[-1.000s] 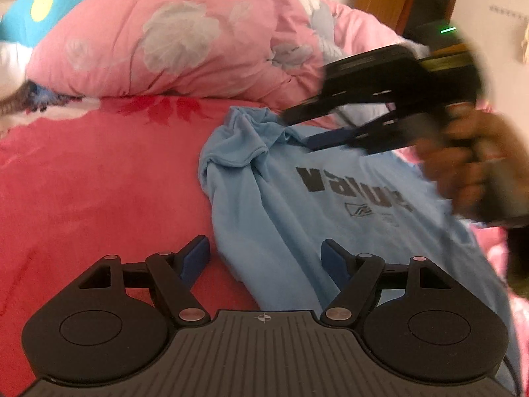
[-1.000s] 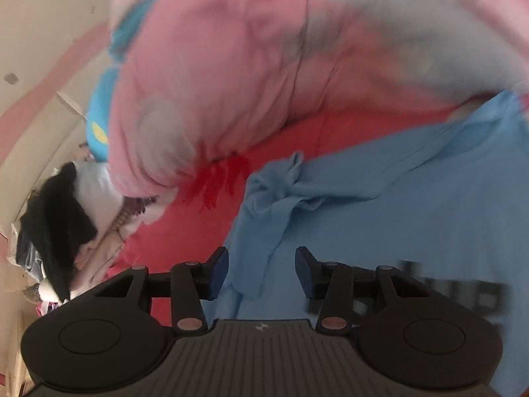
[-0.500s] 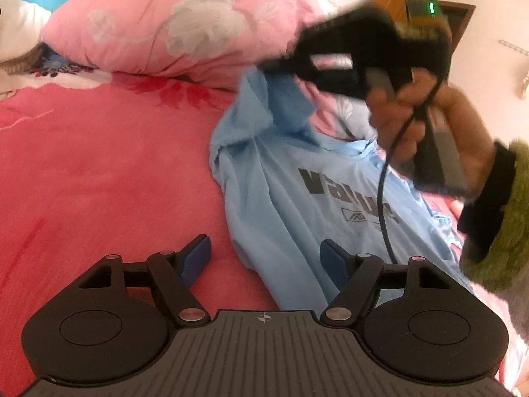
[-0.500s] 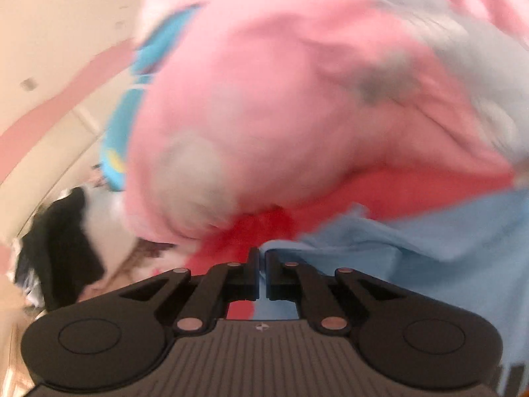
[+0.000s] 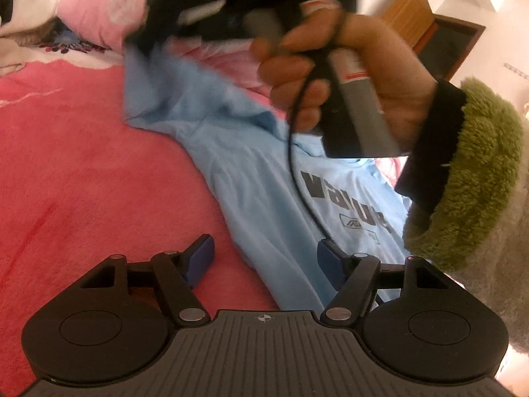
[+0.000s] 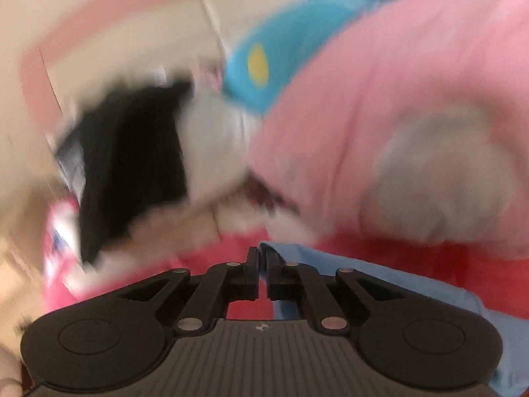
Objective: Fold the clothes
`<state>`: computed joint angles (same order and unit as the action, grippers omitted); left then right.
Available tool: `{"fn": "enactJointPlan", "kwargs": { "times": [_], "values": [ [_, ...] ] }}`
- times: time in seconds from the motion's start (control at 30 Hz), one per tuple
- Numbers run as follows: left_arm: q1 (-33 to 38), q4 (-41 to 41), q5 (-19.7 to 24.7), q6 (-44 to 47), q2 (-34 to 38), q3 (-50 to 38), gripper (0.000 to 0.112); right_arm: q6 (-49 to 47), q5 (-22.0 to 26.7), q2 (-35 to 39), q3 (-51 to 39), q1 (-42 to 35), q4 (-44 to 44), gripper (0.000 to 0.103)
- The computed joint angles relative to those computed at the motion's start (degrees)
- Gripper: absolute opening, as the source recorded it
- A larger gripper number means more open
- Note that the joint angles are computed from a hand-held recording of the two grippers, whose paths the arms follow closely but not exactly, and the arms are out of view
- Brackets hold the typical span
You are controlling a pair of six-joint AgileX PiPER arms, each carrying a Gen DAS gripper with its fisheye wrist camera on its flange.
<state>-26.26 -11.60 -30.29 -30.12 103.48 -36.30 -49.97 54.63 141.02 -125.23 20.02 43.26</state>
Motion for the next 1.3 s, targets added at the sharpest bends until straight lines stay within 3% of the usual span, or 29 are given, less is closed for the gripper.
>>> {"fn": "enactJointPlan", "kwargs": {
  "times": [0.1,0.17,0.23,0.3,0.43,0.5,0.63,0.83,0.97,1.1,1.2,1.3],
  "values": [
    [0.0,0.0,0.3,0.1,-0.2,0.0,0.07,12.4,3.7,3.1,-7.5,1.8,-13.1,0.025],
    [0.1,0.6,0.2,-0.6,-0.3,0.1,0.071,12.0,2.7,-0.3,-3.0,-0.3,-11.8,0.032],
    [0.6,2.9,-0.8,-3.4,-0.4,0.6,0.077,7.3,-2.0,-7.2,7.4,-3.7,-7.1,0.045],
    [0.8,4.7,-1.6,-5.5,-0.6,1.3,0.08,2.9,-4.7,-13.3,15.7,-7.9,-1.6,0.046],
    [2.7,12.7,-5.3,-12.8,-0.9,2.7,0.102,-7.4,-4.7,-26.3,32.8,-20.5,11.1,0.046],
    [3.2,17.7,-6.6,-17.3,-2.3,3.9,0.103,-12.2,-5.8,-33.0,41.1,-27.1,14.4,0.046],
    [6.6,37.1,-17.1,-29.6,-2.9,5.4,0.103,-21.8,-5.7,-42.0,54.9,-41.4,20.3,0.048],
    [1.1,44.6,-13.4,-34.7,-6.4,4.1,0.103,-33.6,-7.0,-46.9,67.1,-57.2,22.8,0.052],
    [-0.5,42.5,-14.3,-36.3,-10.4,10.2,0.103,-35.5,-5.1,-43.8,69.2,-63.8,25.1,0.055],
    [-2.0,37.6,-13.7,-36.4,-15.4,16.5,0.103,-41.8,-8.0,-41.5,73.2,-67.3,30.6,0.055],
    [-7.2,22.8,-3.6,-27.9,-20.9,18.7,0.103,-44.7,-4.5,-39.5,74.9,-72.3,33.3,0.055],
    [-12.0,5.6,5.5,-12.9,-23.7,17.5,0.102,-48.7,3.1,-39.9,76.6,-79.1,33.6,0.055]
  ]
}}
